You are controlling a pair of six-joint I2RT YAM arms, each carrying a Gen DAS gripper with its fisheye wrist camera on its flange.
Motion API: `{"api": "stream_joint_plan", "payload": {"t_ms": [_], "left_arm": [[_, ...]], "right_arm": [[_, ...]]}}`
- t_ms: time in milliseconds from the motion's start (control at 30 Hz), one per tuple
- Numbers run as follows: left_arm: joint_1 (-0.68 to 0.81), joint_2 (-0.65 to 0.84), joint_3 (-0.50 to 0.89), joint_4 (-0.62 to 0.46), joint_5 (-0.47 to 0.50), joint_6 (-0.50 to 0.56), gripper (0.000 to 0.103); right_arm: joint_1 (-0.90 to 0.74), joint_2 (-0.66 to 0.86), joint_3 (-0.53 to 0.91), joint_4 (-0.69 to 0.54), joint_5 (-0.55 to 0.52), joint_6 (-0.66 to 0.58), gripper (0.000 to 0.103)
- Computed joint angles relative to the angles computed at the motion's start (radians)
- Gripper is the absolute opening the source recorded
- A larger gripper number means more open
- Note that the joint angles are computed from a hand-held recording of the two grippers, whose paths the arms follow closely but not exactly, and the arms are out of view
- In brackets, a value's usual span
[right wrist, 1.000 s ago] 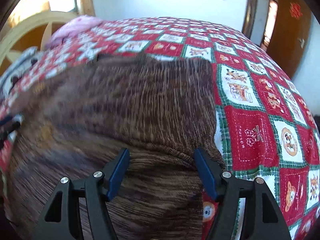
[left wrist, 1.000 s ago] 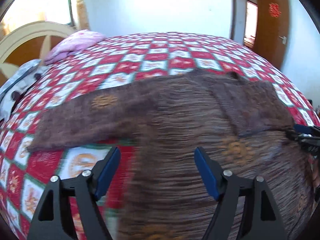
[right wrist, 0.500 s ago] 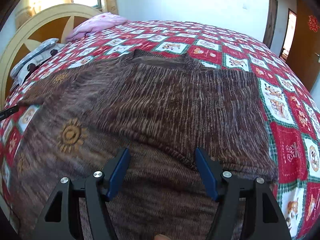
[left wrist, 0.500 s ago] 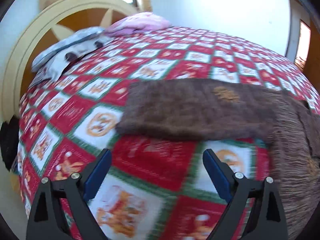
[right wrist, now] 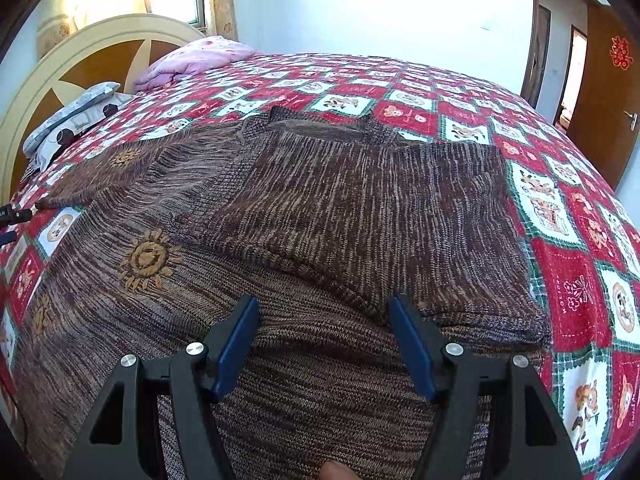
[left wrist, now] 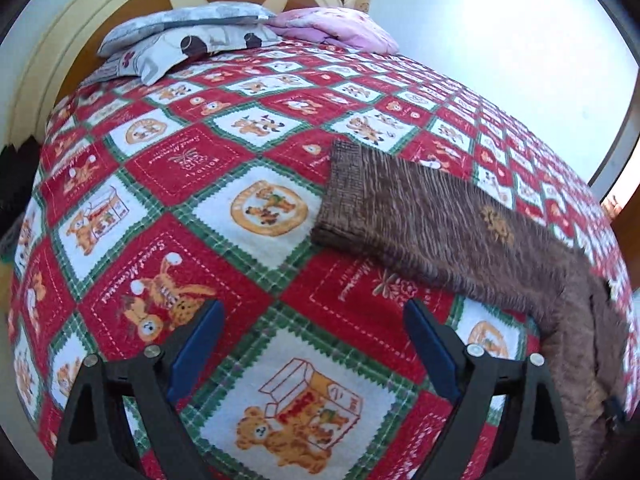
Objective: Fold small clothes
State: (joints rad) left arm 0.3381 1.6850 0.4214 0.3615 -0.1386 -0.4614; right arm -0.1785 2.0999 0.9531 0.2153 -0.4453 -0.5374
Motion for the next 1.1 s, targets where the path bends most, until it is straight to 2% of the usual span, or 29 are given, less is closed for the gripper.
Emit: {"api": "stream_joint_plan", "payload": {"t_ms": [100,200,500,733,833,900,933,967,1033,1100], "left_arm": [[0.002,0.017,0.029,-0.005,0.067,-0.023,0.078],[0.013,0.042,0.047,0.035,0.146,-0.073,0.069],[0.052,0.153,0.122,0.130,0.199,-0.183,0.065],[0.051,0.207,0.161,0.156,0.154,-0.188,0.060],[0.047,0.218,0.172,0.149,0.121,-0.175,0.048],[0.053,0.226,0.177,0.145,0.109,-0.171,0.028],[0.066,0.233,0.180,0.149,0.120,-0.177,0.022],[0.079,0.239,0.180,0.159,0.140,-0.178,0.013],[0.112,0.244,0.177,0.187,0.212,-0.168,0.010],[0.104,0.226,0.193,0.151,0.207,-0.142,0.009]], "right_arm": [[0.002,-0.004,-0.014,0.021,0.007,0.006,0.070],[0.002,-0.006,-0.023,0.034,0.010,0.008,0.070],[0.002,-0.006,-0.024,0.038,0.012,0.009,0.071],[0.002,-0.007,-0.023,0.038,0.014,0.009,0.071],[0.002,-0.007,-0.024,0.038,0.013,0.009,0.072],[0.002,-0.007,-0.025,0.038,0.013,0.009,0.072],[0.002,-0.006,-0.024,0.039,0.013,0.009,0.072],[0.002,-0.006,-0.024,0.039,0.013,0.009,0.072],[0.002,-0.006,-0.024,0.039,0.012,0.009,0.072],[0.002,-0.008,-0.026,0.040,0.012,0.009,0.072]]}}
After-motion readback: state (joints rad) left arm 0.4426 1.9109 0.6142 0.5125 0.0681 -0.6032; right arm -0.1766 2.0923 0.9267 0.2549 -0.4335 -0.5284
